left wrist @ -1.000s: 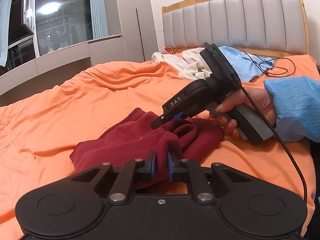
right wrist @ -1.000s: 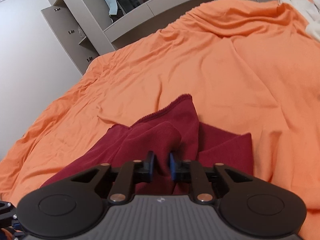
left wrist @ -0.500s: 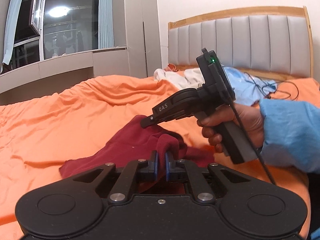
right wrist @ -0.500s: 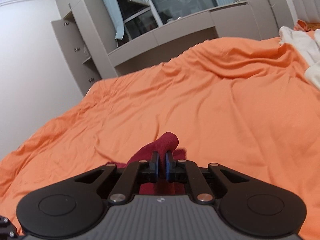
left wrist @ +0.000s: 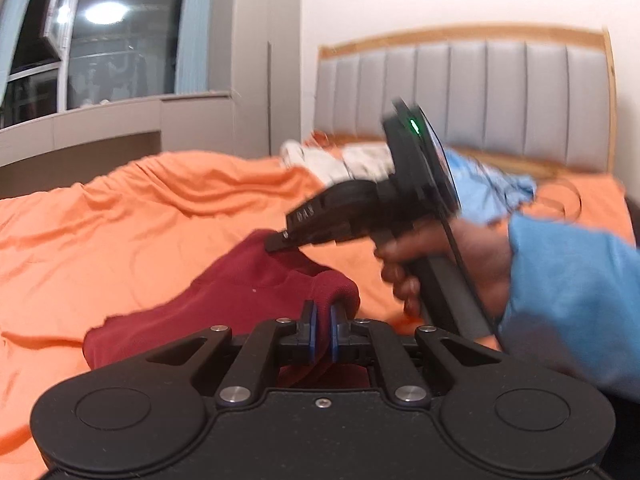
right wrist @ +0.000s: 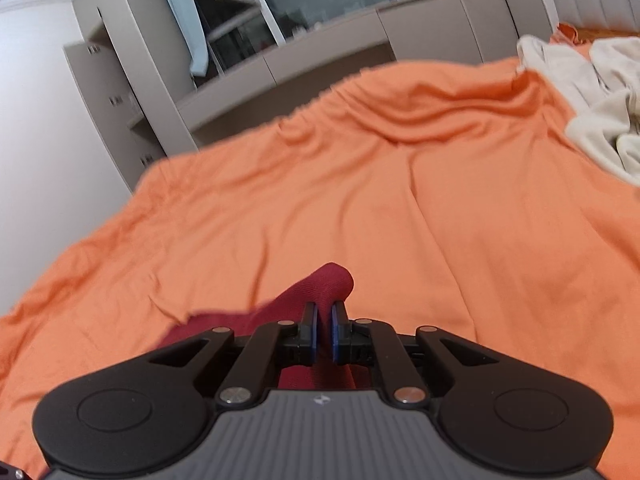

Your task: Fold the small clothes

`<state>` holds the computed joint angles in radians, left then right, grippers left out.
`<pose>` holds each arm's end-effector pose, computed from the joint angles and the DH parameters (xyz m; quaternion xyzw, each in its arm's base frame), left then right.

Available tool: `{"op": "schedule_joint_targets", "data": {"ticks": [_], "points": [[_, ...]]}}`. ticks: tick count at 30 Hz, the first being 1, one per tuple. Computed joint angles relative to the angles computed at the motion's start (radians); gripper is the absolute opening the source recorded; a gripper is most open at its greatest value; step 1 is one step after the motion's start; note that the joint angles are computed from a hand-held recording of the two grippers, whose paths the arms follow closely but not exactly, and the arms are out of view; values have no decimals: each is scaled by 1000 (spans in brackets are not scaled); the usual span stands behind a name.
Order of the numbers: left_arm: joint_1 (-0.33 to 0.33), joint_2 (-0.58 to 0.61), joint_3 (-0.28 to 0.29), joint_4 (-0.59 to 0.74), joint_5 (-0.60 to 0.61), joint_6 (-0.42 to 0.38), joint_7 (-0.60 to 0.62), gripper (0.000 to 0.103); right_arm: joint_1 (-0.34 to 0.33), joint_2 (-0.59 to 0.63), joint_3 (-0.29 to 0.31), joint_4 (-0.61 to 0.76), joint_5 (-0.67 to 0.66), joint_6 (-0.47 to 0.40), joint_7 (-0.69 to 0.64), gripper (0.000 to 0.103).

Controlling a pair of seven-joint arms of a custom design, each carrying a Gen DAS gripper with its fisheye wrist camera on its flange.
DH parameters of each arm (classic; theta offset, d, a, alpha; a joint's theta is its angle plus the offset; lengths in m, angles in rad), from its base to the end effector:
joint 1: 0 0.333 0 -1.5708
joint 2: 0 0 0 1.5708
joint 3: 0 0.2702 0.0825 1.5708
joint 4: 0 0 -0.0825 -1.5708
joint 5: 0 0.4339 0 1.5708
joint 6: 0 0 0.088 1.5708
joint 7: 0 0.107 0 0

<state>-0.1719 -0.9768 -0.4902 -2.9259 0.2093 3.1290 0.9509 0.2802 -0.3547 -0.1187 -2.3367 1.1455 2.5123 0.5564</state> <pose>0.3220 -0.2449 0.4655 -0.4953 0.6741 -0.4316 0.3377 0.5371 0.0786 0.4634 -0.7211 0.4922 -0.0428 0.4856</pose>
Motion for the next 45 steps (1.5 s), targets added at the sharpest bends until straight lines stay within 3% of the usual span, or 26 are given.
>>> {"op": "schedule_joint_targets", "data": {"ticks": [8,11,15,21,23,25,26,28,33,35,38,42,45], "points": [[-65,28,59,-8,18,-44,71,7,-17,-10,-2,-12,-54,-23,56,10],[-80,36,75,-10,15,-50,91,7,-18,-16,2,-20,-79,-13,69,16],[-123,69,142,-2,6,-72,154,15,-16,-22,-4,-29,-96,-12,77,21],[-220,77,286,-19,-81,-54,232,26,-17,-39,-3,-51,-135,6,91,52],[-259,66,344,-32,-122,-39,258,33,-15,-59,-5,-71,-144,18,91,65],[-280,45,379,-47,-161,-24,274,47,-10,-89,-7,-101,-154,43,84,80],[-277,30,380,-55,-179,-14,272,52,-5,-108,-9,-118,-157,59,76,84],[-229,-4,333,-69,-208,0,233,79,10,-152,-14,-156,-163,96,46,97],[-45,-109,157,-86,-233,-44,60,99,63,-279,-56,-260,-191,164,-57,103],[18,-154,104,-90,-226,-106,-26,100,91,-338,-91,-299,-186,177,-105,103],[75,-178,77,-80,-214,-200,-130,100,138,-450,-178,-352,-137,169,-193,103],[97,-150,113,-58,-193,-290,-198,101,122,-561,-265,-385,-145,11,-289,103],[95,-111,140,-44,-164,-308,-221,101,74,-593,-265,-402,-201,-111,-343,103]]}}
